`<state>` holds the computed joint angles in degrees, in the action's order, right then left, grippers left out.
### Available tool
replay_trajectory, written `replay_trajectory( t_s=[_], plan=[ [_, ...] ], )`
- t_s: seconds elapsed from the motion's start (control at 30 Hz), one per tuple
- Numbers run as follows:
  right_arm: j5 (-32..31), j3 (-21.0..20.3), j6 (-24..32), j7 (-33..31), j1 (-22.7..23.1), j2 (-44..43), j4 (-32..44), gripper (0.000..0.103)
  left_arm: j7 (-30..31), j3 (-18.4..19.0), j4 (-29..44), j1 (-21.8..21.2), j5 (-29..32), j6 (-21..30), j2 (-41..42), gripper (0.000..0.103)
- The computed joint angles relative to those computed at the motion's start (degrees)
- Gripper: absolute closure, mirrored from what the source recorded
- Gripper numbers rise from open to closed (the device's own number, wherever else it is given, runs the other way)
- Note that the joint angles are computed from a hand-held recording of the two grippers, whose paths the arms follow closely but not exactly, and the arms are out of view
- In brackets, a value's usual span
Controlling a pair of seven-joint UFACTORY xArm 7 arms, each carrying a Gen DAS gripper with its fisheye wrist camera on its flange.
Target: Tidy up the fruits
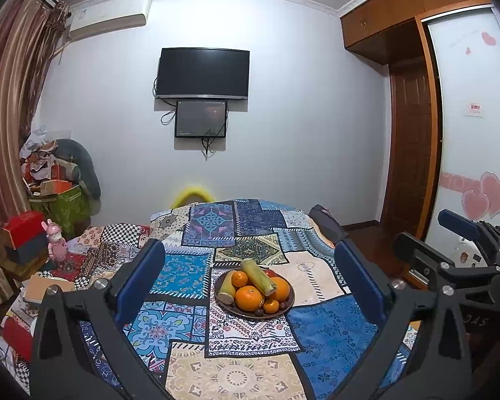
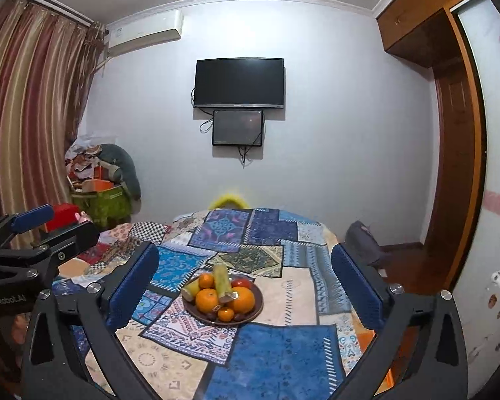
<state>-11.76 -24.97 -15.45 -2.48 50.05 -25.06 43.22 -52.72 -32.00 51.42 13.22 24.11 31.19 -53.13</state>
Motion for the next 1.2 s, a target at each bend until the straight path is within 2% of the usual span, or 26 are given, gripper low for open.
replay_trajectory(
  t_s=[0.5, 0.77, 1.03, 1.2],
  plan=[
    [-0.1, 0.9, -0.7, 1.0, -1.3, -0.9, -1.0, 0.000, -0.1, -0.3, 0.1, 0.3, 0.2, -0.2, -0.3, 0.000],
    [-0.4, -0.1, -0.8, 1.7, -0.3, -1.8, -1.1, 0.000, 0.1, -0.5, 0.2, 0.3, 0.2, -0.3, -0.4, 0.000],
    [-0.4, -3.4, -0.4, 1.8, 3.6, -2.8, -1.0, 0.000, 0.4, -0.3, 0.3, 0.0, 0.0, -0.4, -0.1, 0.000],
    [0.2, -3.7, -0.3, 1.2, 4.2, -3.2, -1.0, 0.000, 0.5, -0.3, 0.5, 0.0, 0.0, -0.3, -0.1, 0.000]
  ],
)
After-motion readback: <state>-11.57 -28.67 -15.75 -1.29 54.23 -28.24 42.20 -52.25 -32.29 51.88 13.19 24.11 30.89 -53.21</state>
